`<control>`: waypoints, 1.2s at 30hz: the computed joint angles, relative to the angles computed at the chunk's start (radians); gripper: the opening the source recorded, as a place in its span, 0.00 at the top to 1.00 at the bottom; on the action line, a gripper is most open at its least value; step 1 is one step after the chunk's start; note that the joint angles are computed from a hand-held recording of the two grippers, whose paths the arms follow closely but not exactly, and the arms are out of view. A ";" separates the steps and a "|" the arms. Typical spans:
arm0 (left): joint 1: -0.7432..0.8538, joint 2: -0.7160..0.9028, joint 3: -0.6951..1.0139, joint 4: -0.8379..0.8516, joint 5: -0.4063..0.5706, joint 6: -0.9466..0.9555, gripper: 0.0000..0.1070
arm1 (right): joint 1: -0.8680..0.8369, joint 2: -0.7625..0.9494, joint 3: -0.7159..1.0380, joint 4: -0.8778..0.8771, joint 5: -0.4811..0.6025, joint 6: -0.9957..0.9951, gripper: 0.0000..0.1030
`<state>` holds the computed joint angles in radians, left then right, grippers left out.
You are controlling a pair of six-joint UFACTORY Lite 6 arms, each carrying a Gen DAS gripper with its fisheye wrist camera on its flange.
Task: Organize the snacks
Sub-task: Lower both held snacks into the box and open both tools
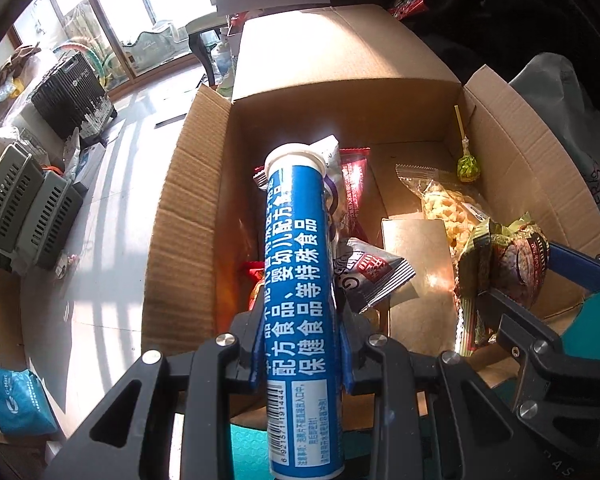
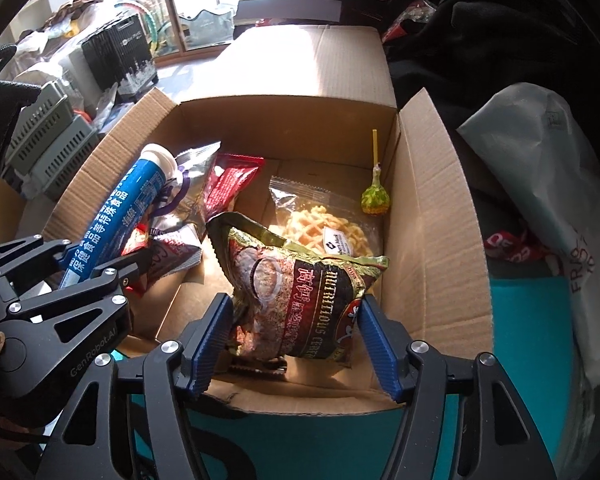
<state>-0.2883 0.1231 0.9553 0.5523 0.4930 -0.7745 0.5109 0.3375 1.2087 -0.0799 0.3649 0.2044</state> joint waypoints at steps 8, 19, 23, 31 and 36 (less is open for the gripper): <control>0.021 -0.067 -0.006 -0.080 -0.022 0.068 0.74 | 0.014 -0.056 -0.012 -0.155 0.008 0.154 0.31; 0.007 -0.142 0.032 -0.037 -0.013 0.027 0.74 | 0.011 -0.111 -0.006 -0.208 0.039 0.220 0.30; 0.007 -0.168 0.061 -0.020 0.010 0.029 0.74 | 0.005 -0.136 0.005 -0.191 0.055 0.214 0.30; 0.012 -0.177 0.136 -0.083 0.045 0.105 0.74 | 0.003 -0.168 0.033 -0.188 0.076 0.237 0.28; 0.042 -0.205 0.117 -0.152 0.042 0.149 0.74 | 0.000 -0.177 0.049 -0.165 0.091 0.233 0.28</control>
<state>-0.2468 -0.0824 1.0719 0.4001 0.5354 -0.6257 0.5112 0.1608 1.2580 -0.2445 0.4563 0.4371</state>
